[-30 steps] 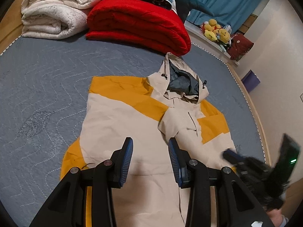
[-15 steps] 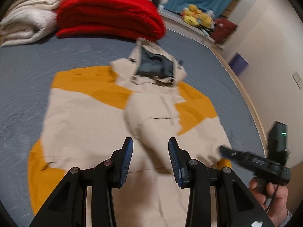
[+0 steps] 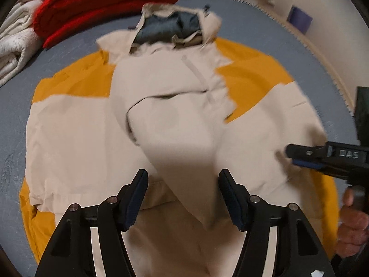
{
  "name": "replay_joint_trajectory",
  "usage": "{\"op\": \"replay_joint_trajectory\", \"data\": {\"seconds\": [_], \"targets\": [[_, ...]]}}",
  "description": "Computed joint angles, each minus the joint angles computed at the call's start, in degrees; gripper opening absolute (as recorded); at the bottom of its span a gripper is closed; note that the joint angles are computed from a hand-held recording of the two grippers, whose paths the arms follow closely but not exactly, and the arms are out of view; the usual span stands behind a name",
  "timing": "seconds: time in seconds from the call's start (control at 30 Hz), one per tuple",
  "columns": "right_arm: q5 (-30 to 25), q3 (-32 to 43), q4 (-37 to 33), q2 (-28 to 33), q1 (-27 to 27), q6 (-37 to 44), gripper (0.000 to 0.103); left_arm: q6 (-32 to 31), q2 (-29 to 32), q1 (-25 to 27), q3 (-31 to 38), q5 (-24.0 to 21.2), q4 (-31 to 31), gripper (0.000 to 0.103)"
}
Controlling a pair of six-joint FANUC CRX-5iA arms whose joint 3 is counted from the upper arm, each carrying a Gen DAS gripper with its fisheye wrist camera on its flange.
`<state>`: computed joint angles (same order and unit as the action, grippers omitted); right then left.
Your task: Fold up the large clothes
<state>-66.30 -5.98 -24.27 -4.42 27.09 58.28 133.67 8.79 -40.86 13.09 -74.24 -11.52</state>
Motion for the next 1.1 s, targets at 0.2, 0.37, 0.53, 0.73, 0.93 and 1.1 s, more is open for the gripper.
{"op": "replay_joint_trajectory", "data": {"seconds": [0.2, 0.37, 0.53, 0.73, 0.93, 1.1], "targets": [[-1.97, 0.26, -0.5, 3.04, -1.21, -0.65, 0.035, 8.83, -3.28, 2.85, -3.77, -0.37, -1.85, 0.065], [-1.9, 0.01, 0.71, 3.85, -0.91, -1.17, 0.011, 16.76, -9.87, 4.99, -8.22, 2.33, -3.4, 0.065], [-1.81, -0.07, -0.01, 4.15, -0.64, 0.01, 0.0, 20.61, -14.76, 7.19, -12.27, 5.03, -1.35, 0.065], [-1.4, -0.32, 1.55, 4.18, 0.34, -1.27, 0.0, 20.19, -22.98, 14.89, -22.07, 12.2, 6.52, 0.065], [-1.14, -0.75, 2.5, 3.1, 1.06, -1.89, 0.004, 20.35, -25.99, 18.03, -24.89, 11.43, 9.09, 0.057], [-1.25, -0.83, 4.81, 2.36, 2.37, -3.45, 0.007, 23.03, -28.28, 20.33, -26.22, 7.24, 8.37, 0.03]]}}
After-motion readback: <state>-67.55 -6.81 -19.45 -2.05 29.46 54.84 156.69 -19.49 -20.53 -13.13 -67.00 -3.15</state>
